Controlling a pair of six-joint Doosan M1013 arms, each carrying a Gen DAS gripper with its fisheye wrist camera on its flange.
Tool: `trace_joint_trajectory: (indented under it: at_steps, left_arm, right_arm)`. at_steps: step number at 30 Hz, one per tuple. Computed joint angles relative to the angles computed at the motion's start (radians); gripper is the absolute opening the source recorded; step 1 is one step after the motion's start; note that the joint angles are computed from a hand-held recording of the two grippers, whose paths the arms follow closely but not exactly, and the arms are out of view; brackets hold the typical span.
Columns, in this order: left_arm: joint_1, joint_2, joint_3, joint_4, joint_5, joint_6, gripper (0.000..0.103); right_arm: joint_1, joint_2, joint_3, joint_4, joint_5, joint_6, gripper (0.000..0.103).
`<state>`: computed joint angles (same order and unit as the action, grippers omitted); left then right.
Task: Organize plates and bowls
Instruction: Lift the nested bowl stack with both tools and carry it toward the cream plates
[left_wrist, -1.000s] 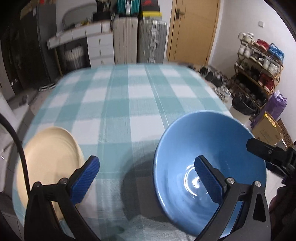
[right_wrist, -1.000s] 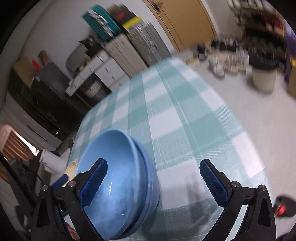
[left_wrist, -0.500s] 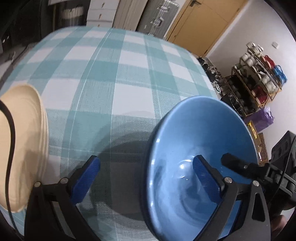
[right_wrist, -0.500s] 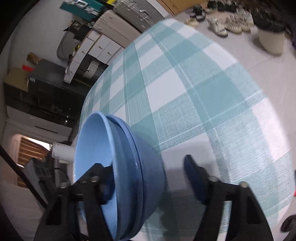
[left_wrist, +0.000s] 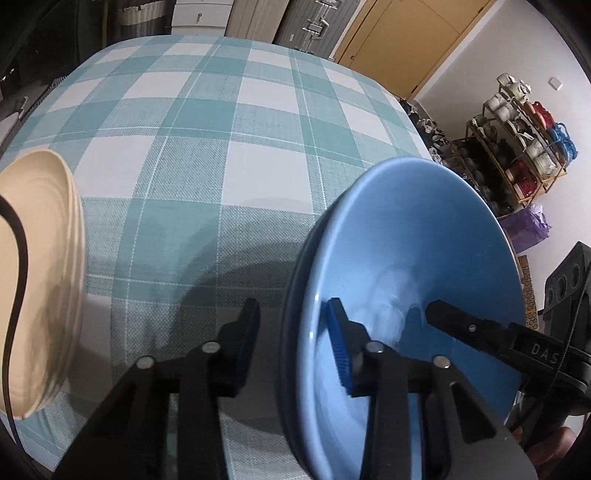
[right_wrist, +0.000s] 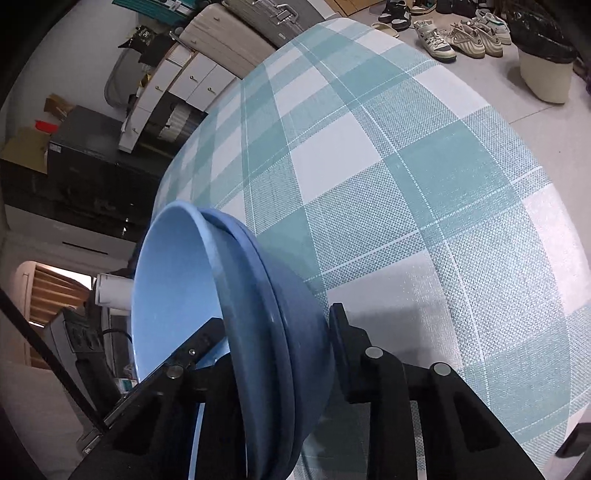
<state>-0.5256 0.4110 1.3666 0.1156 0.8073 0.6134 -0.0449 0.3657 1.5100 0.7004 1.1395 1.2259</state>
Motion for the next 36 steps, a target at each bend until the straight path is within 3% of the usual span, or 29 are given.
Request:
trace_joint_trajectory:
  at_steps: [7,8,9,10,26,36]
  left_arm:
    - [0.001,0.001,0.0,-0.004,-0.009,0.005,0.03]
    - [0.002,0.0,0.002,-0.009,-0.016,0.011,0.028]
    - [0.003,-0.002,0.005,-0.023,-0.025,0.026,0.019]
    - [0.002,-0.002,0.006,-0.022,-0.025,0.026,0.018]
    - [-0.006,-0.028,0.023,0.034,-0.011,-0.01,0.018]
    - [0.001,-0.076,0.054,0.089,0.03,-0.065,0.018]
  right_arm:
    - [0.017,0.007,-0.017,-0.062,0.009,0.003,0.022]
    - [0.023,0.009,-0.021,-0.084,0.015,0.008,0.022]
    - [0.029,0.012,-0.025,-0.103,0.022,0.014,0.022]
    - [0.033,0.011,-0.024,-0.11,0.013,0.014,0.022]
    - [0.038,0.015,-0.03,-0.083,0.043,0.0,0.022]
    - [0.086,-0.002,-0.053,-0.109,0.067,0.019,0.022]
